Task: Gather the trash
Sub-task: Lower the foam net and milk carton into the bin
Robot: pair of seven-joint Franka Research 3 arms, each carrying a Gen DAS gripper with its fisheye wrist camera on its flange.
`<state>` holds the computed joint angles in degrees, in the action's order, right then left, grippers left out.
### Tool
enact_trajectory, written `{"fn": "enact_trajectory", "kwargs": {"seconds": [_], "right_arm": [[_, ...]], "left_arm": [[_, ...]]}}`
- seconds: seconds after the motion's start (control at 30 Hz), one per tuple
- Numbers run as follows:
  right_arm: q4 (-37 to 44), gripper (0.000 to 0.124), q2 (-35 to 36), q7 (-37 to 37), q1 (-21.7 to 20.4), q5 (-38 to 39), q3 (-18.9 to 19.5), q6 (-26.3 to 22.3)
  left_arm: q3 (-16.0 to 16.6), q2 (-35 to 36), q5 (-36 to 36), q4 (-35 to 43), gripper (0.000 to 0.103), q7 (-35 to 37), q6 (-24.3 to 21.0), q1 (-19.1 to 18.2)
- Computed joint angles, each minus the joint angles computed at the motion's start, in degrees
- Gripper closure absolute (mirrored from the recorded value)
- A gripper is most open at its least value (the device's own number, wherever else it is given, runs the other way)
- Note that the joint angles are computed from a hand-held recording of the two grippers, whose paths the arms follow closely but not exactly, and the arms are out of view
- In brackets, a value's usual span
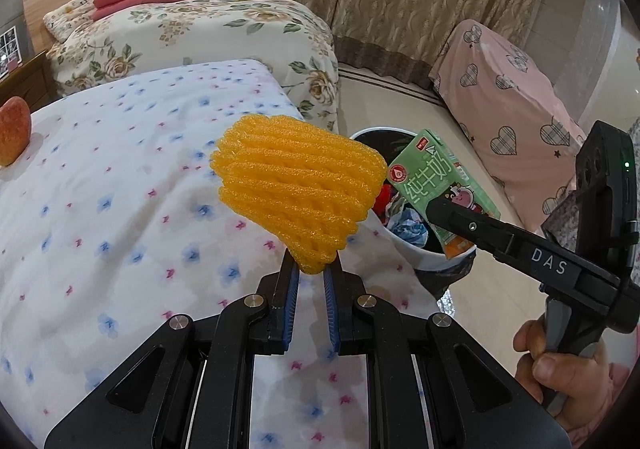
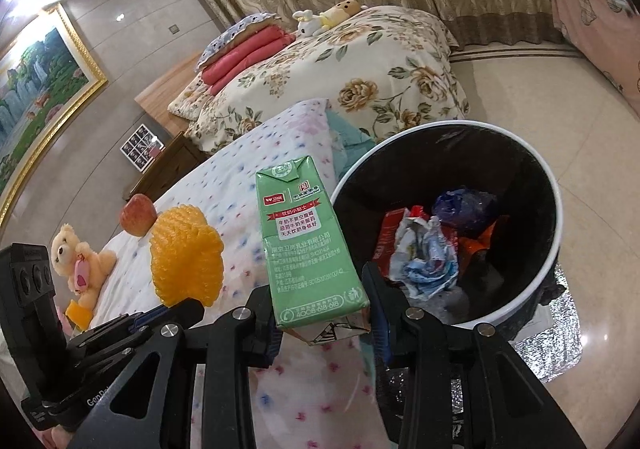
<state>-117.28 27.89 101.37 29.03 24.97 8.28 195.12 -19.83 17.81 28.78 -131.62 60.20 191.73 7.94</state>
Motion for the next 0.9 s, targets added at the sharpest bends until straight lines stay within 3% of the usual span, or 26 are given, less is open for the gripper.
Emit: {"fn": "enact_trajectory", "kwargs": {"seconds": [0.9], "right_arm": [[-4.3,0.087,-2.5,0.5,-0.2,3.3,-2.6,2.0]], "left_arm": [[-1.2,2.9,-3.3,4.7,0.091,5.5,-3.1,-3.6]]}}
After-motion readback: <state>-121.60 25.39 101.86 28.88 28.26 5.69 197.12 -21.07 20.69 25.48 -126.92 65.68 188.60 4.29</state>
